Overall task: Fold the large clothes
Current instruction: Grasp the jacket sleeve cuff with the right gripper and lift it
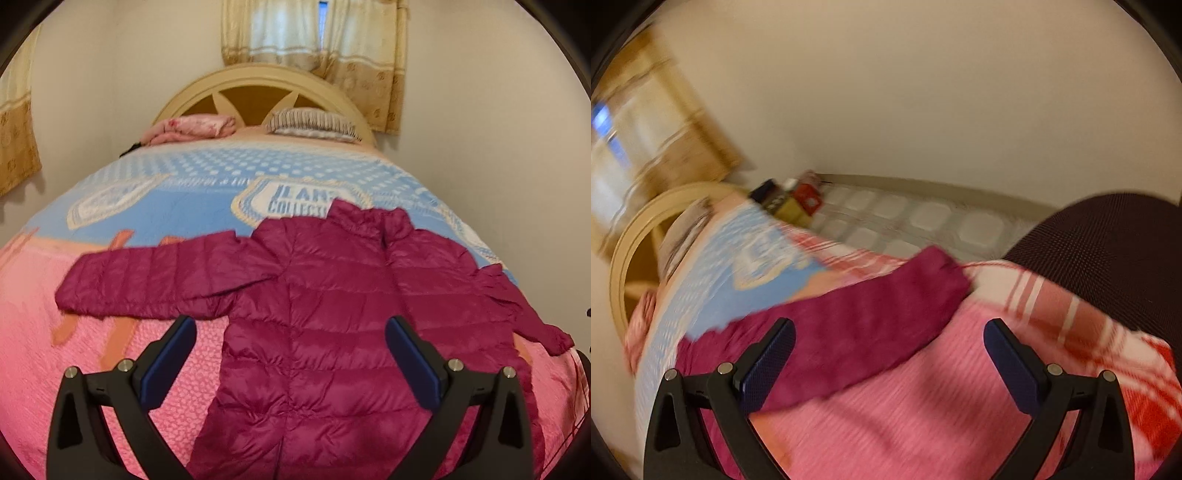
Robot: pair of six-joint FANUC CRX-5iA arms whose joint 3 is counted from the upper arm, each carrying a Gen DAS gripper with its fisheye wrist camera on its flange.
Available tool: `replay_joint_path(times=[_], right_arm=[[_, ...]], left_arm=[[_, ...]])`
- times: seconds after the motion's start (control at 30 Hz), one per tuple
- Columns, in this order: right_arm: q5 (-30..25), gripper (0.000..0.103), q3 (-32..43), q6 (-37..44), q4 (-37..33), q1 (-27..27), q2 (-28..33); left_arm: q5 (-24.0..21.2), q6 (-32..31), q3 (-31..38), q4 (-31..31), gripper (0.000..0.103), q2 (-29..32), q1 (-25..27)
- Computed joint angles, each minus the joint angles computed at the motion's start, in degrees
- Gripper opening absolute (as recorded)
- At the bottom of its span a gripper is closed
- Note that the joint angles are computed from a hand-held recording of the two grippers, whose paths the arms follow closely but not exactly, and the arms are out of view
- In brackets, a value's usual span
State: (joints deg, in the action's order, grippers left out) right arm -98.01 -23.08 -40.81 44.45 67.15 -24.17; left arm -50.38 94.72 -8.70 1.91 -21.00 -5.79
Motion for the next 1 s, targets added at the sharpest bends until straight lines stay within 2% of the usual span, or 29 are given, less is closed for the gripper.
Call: replay_joint_path(times=[0.13, 0.23, 0.37, 0.5, 0.53, 0.6, 0.67, 0.77, 0.87, 1.0], right_arm=[[2.9, 0.102, -2.8, 1.5, -2.9, -6.5, -1.8], [4.2, 0.1, -1.1, 8.5, -5.4, -11.5, 1.0], [6.3, 0.082, 1.8, 19.4, -9.0, -16.1, 5.5], [3.2, 0.075, 3.3, 23.4, -9.8, -17.2, 9.1], [2.8, 0.069, 3.7, 24.1, -10.2, -17.3, 9.5], [2.6, 0.023, 4.3, 25.9, -13.1, -18.6, 9.7], [4.7, 0.017, 2.6, 24.1, -13.1, -18.1, 7.8], [3.1, 0.013, 2.6, 22.1, -12.0, -15.9, 6.8], [-0.4, 0.012, 4.0, 20.8, -6.8, -11.7, 7.2], [-4.3, 0.011, 10.4, 25.3, 0.7, -7.3, 11.0]], left_arm=[[-1.3, 3.3, 1.3, -4.4, 0.103, 2.2, -1.6], [-2.9, 5.9, 2.6, -7.9, 0.103, 3.8, -3.1], [-3.2, 4.1, 1.7, -4.4, 0.103, 4.5, -2.1], [-3.2, 3.5, 1.6, -4.2, 0.103, 4.7, -2.6], [-3.2, 3.3, 1.5, -4.2, 0.103, 4.4, -2.7], [-3.1, 2.8, 1.4, -4.2, 0.103, 4.2, -2.8], [-2.9, 2.5, 1.1, -4.5, 0.103, 3.2, -2.7], [-2.4, 1.2, 0.4, -3.9, 0.103, 2.1, -2.1], [-1.6, 0.3, -0.9, -2.9, 0.103, 0.2, -0.7], [-1.1, -1.3, -2.6, 0.7, 0.103, -1.5, 2.0]])
